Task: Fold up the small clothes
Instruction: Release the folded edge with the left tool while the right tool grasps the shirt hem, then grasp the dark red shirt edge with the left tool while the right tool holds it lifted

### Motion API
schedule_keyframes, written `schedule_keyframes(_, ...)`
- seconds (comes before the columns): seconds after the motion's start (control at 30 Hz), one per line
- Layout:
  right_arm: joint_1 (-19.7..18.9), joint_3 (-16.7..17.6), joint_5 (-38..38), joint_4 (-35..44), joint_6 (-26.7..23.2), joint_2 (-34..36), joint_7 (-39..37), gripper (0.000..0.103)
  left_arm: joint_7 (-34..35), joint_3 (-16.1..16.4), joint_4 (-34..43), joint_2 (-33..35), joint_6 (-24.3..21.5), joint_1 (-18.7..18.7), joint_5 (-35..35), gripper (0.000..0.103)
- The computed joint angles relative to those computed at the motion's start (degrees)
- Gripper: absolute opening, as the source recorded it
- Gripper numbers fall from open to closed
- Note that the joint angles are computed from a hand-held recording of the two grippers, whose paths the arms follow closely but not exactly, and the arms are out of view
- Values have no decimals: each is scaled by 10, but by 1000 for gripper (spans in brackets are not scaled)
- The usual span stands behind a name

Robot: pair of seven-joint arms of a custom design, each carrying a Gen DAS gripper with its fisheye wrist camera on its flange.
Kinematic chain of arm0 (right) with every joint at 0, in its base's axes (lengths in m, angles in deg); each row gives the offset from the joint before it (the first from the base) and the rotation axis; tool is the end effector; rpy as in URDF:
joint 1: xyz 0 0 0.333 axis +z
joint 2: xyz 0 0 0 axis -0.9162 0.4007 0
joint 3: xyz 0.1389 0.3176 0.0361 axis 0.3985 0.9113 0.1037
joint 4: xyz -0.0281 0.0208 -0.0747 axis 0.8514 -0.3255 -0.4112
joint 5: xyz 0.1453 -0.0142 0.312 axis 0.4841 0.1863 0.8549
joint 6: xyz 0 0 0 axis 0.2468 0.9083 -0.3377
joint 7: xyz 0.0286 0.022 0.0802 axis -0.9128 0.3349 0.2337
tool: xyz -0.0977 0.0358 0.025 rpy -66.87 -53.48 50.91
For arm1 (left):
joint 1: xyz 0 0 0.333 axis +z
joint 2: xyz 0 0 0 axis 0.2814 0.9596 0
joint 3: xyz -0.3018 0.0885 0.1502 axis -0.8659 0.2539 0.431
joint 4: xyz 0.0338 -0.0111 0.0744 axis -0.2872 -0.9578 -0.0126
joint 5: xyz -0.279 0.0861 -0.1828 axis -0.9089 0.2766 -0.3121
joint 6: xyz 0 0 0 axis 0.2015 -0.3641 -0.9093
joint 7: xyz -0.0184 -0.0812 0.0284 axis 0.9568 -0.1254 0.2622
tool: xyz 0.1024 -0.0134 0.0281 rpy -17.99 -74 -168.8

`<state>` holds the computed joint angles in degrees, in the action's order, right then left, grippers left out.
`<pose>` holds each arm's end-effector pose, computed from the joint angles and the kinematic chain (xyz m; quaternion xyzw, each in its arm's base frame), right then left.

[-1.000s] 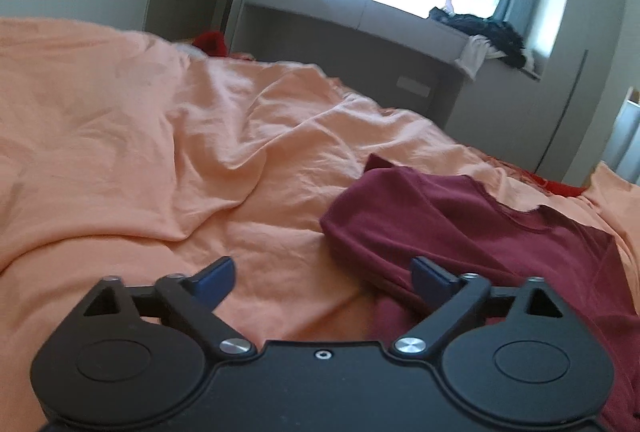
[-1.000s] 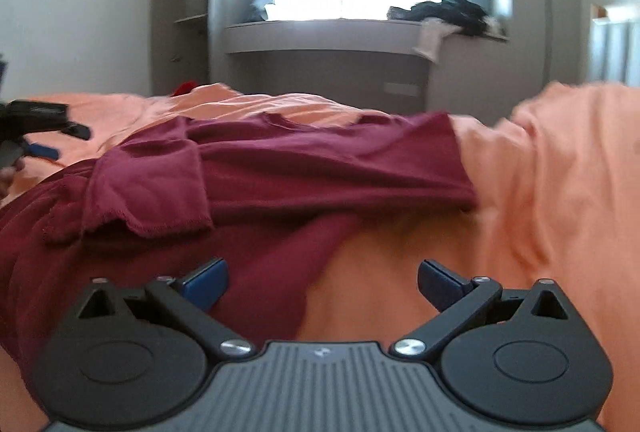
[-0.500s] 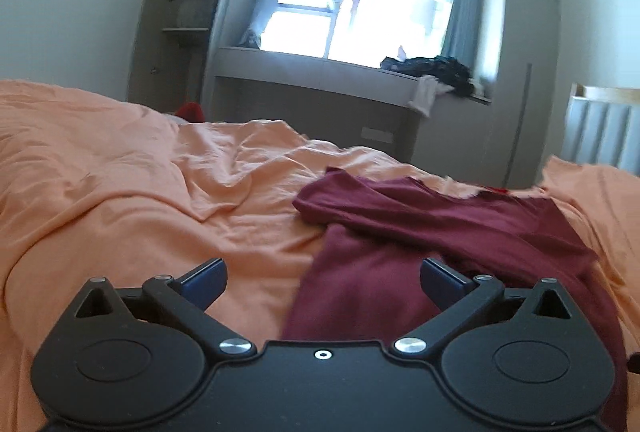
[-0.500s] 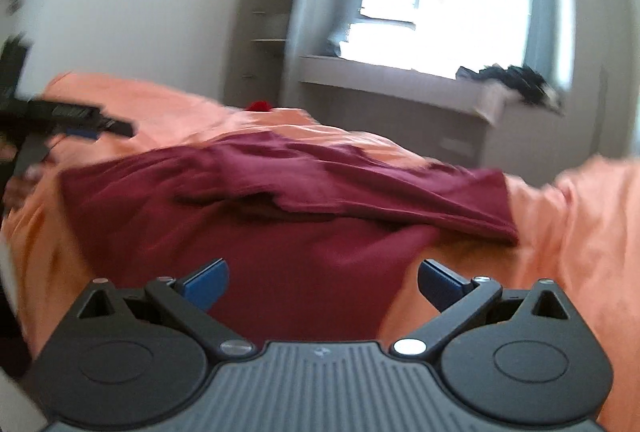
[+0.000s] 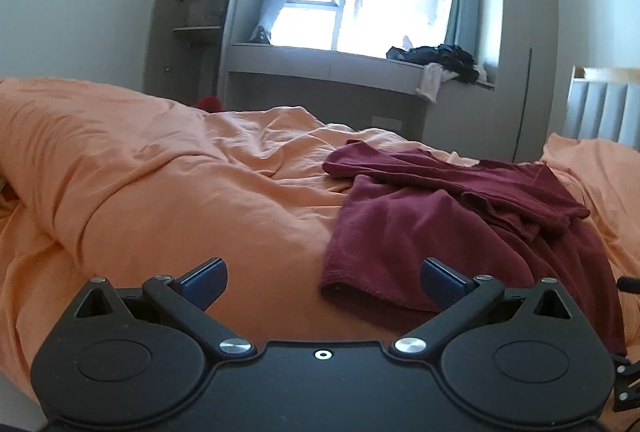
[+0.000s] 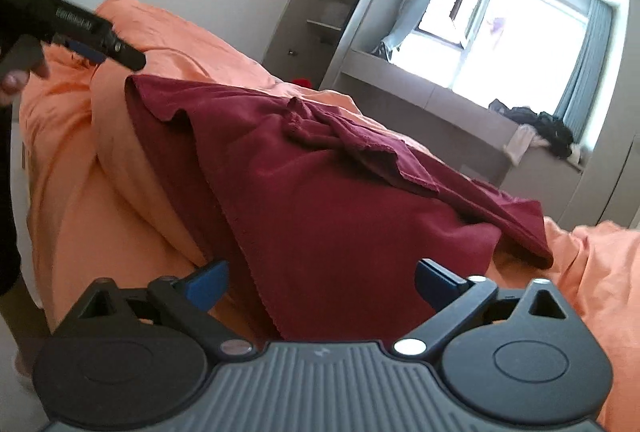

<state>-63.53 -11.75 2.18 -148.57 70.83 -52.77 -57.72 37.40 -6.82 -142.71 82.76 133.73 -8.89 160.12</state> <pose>0.6969 0.1312 0.4549 -0.8069 0.1185 -0.3192 0.4827 0.5644 -0.3048 0.4957 -0.7176 0.3808 -0.3371 0.4759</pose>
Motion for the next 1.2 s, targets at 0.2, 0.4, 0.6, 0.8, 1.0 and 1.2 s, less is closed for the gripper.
schedule_keyframes(0.2,6,-2,1,2,7,7,2,19,-22,-3,-19,-12,4,5,1,102)
schedule_keyframes(0.4,-12,0,11,-33,-12,-20,-48,1,-1,-7,-20,-12,9,4,14,102)
schedule_keyframes(0.6,4,-23,72,-89,3,-55,-194,1,15,-8,-27,-17,51,18,13,102)
schedule_keyframes(0.8,15,-37,-12,-45,-1,-25,-45,16,123,-2,7,-1,114,30,4,102)
schedule_keyframes(1.0,9,-28,-95,-27,18,-9,42,64,334,6,48,28,148,30,-37,102)
schedule_keyframes(1.2,11,9,-101,-22,134,17,-19,78,421,25,78,57,160,12,-71,102)
